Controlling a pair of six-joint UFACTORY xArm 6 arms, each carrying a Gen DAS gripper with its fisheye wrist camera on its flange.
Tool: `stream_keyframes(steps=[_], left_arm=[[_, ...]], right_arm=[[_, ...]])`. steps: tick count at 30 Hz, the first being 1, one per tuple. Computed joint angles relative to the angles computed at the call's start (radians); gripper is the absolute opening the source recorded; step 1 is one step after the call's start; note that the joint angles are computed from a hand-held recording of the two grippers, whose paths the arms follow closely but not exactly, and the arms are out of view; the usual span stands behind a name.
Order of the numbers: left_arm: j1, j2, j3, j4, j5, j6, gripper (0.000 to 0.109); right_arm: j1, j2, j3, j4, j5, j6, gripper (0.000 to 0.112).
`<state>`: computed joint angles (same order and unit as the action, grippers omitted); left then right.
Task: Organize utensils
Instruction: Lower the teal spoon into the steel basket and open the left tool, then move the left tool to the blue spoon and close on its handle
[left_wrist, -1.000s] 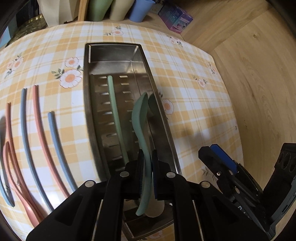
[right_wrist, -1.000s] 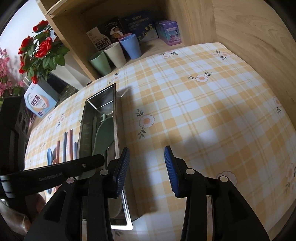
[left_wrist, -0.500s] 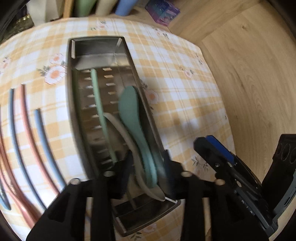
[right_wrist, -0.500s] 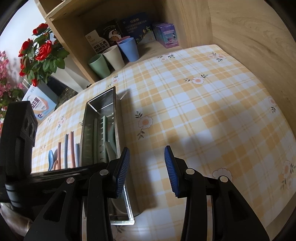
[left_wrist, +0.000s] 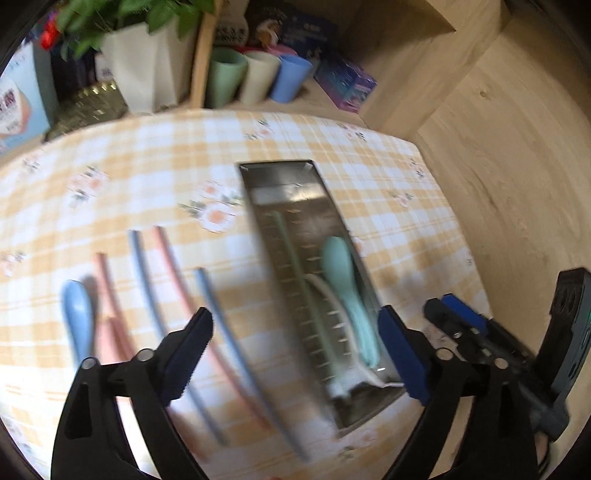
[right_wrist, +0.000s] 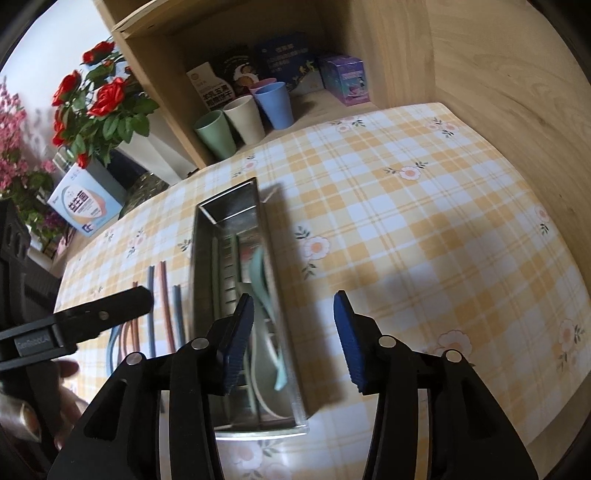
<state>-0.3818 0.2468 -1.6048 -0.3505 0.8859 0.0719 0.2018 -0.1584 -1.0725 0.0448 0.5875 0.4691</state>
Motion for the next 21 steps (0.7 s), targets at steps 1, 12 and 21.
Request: stream_keyframes(steps=[1,12,21], left_arm=[[0.008,-0.016,0.018,0.014,-0.012,0.009,0.094],[0.154,-0.182,0.245,0.065,-0.165,0.072,0.097],[0.253,-0.23,0.351,0.145,-0.191,0.061,0.097]], right_arm=[[0.006,0.002,-0.005,-0.007,0.001,0.005,0.05],[0.081,0.048,-0.062,-0.088,0.02,0.089,0.087],[0.129,0.081,-0.078,-0.115,0.001,0.129,0.088]])
